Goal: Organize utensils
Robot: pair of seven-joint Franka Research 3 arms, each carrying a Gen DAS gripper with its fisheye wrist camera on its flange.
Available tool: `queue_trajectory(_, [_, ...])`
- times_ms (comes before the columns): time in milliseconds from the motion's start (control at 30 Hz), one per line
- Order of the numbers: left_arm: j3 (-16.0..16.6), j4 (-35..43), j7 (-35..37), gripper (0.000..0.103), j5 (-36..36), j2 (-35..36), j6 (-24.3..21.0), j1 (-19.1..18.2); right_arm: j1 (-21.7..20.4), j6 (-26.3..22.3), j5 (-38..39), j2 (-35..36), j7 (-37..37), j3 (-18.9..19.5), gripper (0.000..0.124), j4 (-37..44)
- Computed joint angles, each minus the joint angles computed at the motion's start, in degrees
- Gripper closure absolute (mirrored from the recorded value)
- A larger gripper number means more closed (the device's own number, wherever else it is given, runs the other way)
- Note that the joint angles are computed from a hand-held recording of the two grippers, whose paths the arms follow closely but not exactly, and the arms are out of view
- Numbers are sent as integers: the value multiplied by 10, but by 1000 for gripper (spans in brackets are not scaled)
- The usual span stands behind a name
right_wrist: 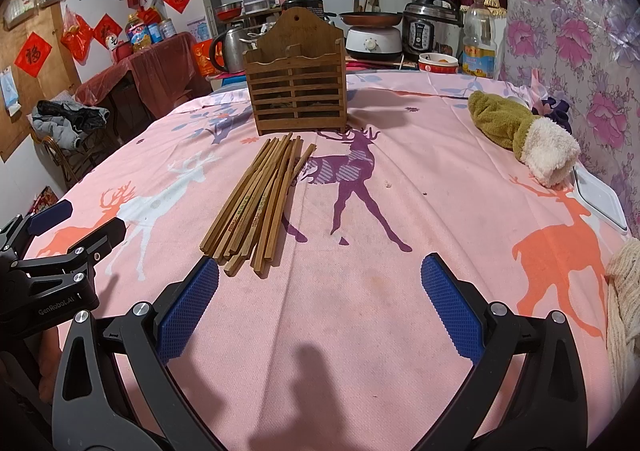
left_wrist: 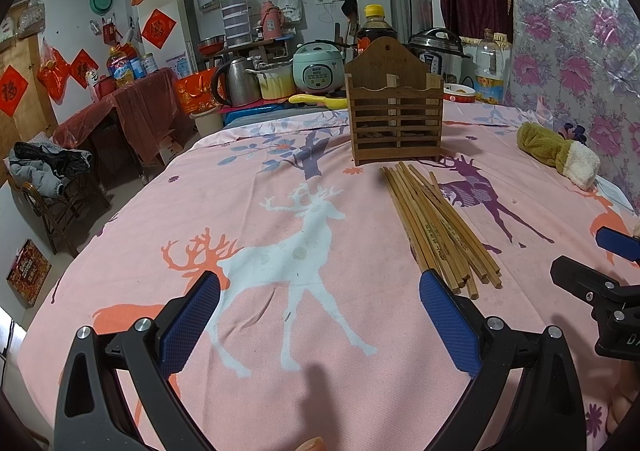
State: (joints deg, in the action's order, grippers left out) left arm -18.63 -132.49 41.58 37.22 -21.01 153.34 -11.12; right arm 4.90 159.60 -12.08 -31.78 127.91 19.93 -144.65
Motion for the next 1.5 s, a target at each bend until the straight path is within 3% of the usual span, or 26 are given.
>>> queue_trajectory(533, [11,8,38,6,-34,13,-12,-19,-3,2,-5,-3,7,7,26,-1])
queue_trajectory(767, [29,22,89,6,-90,31,-29,-36,34,12,44,2,-25,-38,26,-11])
queue_trajectory(833, [47,29,132,6,-138,41,-35,-52,49,22,69,4,-42,-55,26,-15])
queue_trajectory(933, [78,56,227,6,-242,68,-61,-77,123,22,154,21,-126,-133,26,-3])
queue_trajectory(1033, [80,128,265,6,-304,118,-138,-67,168,-17,243,49,-193,-188,26,48])
queue_trajectory(1100, [91,174,319,6,-402,150,-156,-66,225,-16,346,77,-272,-246,26,90])
queue_trajectory(1167, [86,213,339,6,-447,181,-162,-56,252,-4,415,108,-322,-272,26,126])
queue_trajectory(1233, [72,252,333,6,-437,215,-169,-48,254,19,448,138,-349,-272,26,151])
queue_trajectory(1333, [56,288,308,6,-389,259,-178,-46,209,72,422,173,-331,-228,26,150])
queue_trajectory(1400, [48,302,325,6,-400,275,-199,-42,171,43,396,184,-299,-202,26,155])
queue_trajectory(1433, [46,309,338,6,-409,280,-211,-38,173,40,420,185,-320,-205,26,153])
queue_trajectory(1500, [44,303,349,6,-413,281,-193,-34,146,38,404,186,-302,-186,26,152])
